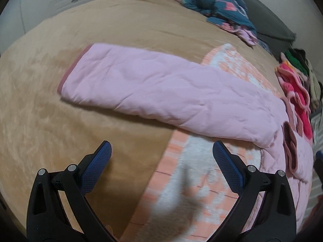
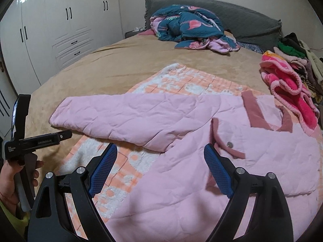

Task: Fold large clothes
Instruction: 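Move the left tool to the other sleeve cuff, then close the left tool on the sleeve cuff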

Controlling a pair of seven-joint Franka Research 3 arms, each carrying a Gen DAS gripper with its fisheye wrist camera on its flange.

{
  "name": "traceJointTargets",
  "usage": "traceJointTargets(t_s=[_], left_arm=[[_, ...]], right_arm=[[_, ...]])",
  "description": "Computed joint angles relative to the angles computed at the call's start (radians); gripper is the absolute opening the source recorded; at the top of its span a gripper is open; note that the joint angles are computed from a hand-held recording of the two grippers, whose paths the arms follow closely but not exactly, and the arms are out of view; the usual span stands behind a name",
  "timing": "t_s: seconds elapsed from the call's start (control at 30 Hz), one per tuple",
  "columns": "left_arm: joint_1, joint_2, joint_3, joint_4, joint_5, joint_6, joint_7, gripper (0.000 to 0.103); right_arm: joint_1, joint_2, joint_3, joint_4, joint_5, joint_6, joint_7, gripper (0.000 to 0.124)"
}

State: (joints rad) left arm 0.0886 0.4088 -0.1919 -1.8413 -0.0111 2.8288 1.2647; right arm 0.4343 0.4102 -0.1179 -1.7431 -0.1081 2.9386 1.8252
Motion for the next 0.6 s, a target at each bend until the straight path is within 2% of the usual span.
traceJointTargets(t_s=[0.2, 0.3, 0.4, 0.5, 0.6], left_arm=[[0.079, 0.032, -0.048, -0.003, -0.127, 0.013, 0.007, 0.094], [0.084, 0.043, -0.037, -0.006, -0.152, 0.036, -0.032, 0.094], [0.113, 0.078, -0.061, 0.024, -0.189, 0.043, -0.041, 0.094], [0.095, 0.112, -0.036, 0.069, -0.177, 0.048, -0.101, 0.094], [0.070, 0.165, -0.004, 0.151, -0.141, 0.038, -0.167, 0.094]], right_arm=[[0.006, 0.046, 0.000, 0.032, 0.010, -0.022, 0.001, 0.087], [0.000, 0.061, 0.008, 0.040, 0.018, -0.026, -0.009, 0.087], [-0.001, 0.071, 0.010, 0.039, 0.027, -0.014, -0.016, 0.087], [-0.014, 0.073, 0.024, 0.028, 0.054, -0.012, -0.032, 0.087], [-0.001, 0.052, 0.003, -0.012, 0.049, -0.001, -0.025, 0.087]])
